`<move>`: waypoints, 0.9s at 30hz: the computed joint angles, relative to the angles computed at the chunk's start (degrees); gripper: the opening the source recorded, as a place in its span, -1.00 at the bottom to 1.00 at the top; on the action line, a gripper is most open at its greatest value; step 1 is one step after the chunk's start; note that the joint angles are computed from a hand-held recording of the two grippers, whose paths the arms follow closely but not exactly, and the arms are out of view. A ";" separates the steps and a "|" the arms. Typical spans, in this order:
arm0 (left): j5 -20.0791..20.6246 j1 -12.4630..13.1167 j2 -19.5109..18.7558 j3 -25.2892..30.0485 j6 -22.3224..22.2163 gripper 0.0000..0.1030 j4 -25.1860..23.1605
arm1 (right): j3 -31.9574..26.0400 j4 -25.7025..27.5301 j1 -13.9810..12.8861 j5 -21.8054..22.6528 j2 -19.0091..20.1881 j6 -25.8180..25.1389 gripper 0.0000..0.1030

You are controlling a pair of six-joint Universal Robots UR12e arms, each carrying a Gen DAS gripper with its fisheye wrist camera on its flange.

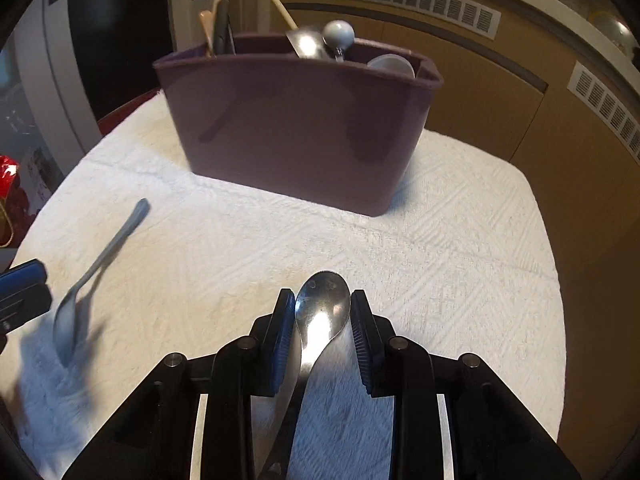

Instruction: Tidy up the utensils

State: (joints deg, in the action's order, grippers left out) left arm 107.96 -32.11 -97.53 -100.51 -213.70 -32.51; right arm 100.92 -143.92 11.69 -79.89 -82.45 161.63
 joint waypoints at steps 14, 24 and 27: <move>5.86 -2.56 0.47 -2.05 -6.92 0.15 -5.94 | 4.93 -5.27 -3.08 3.83 -5.38 1.11 -0.43; 8.57 -3.26 -2.12 1.13 -3.79 -0.40 -9.40 | 6.42 -7.75 -4.05 6.04 -7.30 1.62 -0.43; 10.82 -4.02 -0.92 0.16 -2.05 -0.40 -4.89 | 7.07 -9.07 -4.52 6.74 -8.57 1.23 -0.43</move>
State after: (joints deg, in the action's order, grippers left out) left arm 118.78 -36.14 -98.45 -100.36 -215.75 -37.41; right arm 107.98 -152.99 7.16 -73.15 -91.02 162.87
